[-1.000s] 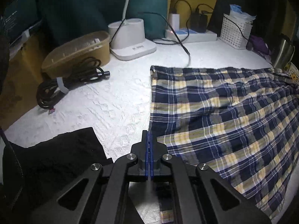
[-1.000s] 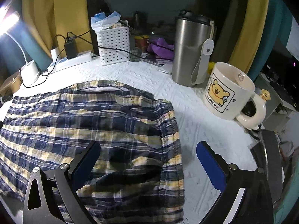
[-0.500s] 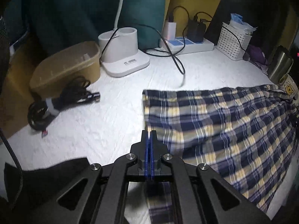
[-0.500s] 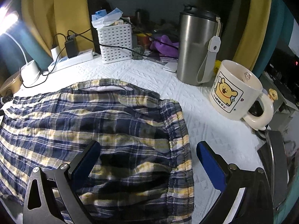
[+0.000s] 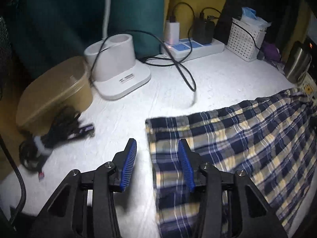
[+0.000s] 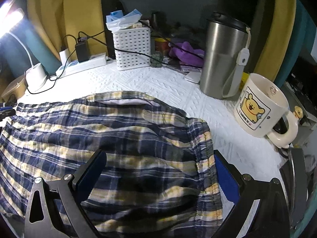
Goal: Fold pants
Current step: 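Open the left tool, release the pants edge and move back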
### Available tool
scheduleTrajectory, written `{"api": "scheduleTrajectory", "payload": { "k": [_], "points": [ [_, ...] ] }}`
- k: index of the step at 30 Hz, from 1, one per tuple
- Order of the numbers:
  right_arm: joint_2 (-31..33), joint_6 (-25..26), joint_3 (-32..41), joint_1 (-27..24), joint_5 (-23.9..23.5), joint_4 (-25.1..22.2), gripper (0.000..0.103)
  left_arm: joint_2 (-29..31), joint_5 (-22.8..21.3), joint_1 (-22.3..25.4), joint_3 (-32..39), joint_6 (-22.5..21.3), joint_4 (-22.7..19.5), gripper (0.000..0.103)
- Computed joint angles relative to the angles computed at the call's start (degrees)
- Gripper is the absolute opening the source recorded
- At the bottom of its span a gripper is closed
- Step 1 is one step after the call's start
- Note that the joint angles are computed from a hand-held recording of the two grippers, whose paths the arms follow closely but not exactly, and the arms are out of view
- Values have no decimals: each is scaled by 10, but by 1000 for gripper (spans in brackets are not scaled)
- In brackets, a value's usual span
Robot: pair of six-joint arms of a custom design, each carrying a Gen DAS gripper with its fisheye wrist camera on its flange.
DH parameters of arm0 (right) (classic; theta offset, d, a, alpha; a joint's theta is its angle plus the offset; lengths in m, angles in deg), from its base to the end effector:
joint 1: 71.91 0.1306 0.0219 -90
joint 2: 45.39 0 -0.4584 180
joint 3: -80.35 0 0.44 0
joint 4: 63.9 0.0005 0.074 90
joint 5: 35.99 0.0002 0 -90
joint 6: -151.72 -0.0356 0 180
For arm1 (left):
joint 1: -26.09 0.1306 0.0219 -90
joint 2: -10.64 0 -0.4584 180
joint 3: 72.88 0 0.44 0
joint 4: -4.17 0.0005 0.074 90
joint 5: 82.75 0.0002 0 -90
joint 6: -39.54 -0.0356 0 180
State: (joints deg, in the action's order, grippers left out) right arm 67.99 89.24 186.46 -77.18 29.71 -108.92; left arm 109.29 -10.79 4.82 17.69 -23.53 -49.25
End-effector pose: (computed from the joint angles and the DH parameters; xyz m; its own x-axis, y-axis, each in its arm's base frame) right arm 0.7035 -0.0507 0.4113 -0.6215 -0.3656 -0.6929 -0.5120 0.8589 0.0061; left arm 0.5422 -0.1998 0.4271 -0.8240 -0.1413 -0.5487 -0.1861 0.9822 0.0265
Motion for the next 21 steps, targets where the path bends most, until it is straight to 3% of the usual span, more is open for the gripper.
{"api": "scheduleTrajectory", "payload": {
  "k": [3,5,6,10,13,17,21],
  "points": [
    [-3,1,-2,4,-5,-4,103,14,9,6,9,-29,-1,42],
    [-6,5,-5,6,-7,0,103,25,-3,7,16,-45,-11,16],
    [-6,6,-5,6,-5,1,103,27,-2,7,16,-52,-8,13],
    [-2,-2,3,8,7,3,103,27,-37,8,8,-55,17,12],
    [-3,-2,4,9,16,10,103,37,-90,9,16,-48,3,11],
    [-10,-11,4,6,23,25,103,17,-60,19,8,-18,11,12],
    [-21,-17,-4,3,10,31,103,-8,-83,-2,5,-5,6,13]
  ]
}}
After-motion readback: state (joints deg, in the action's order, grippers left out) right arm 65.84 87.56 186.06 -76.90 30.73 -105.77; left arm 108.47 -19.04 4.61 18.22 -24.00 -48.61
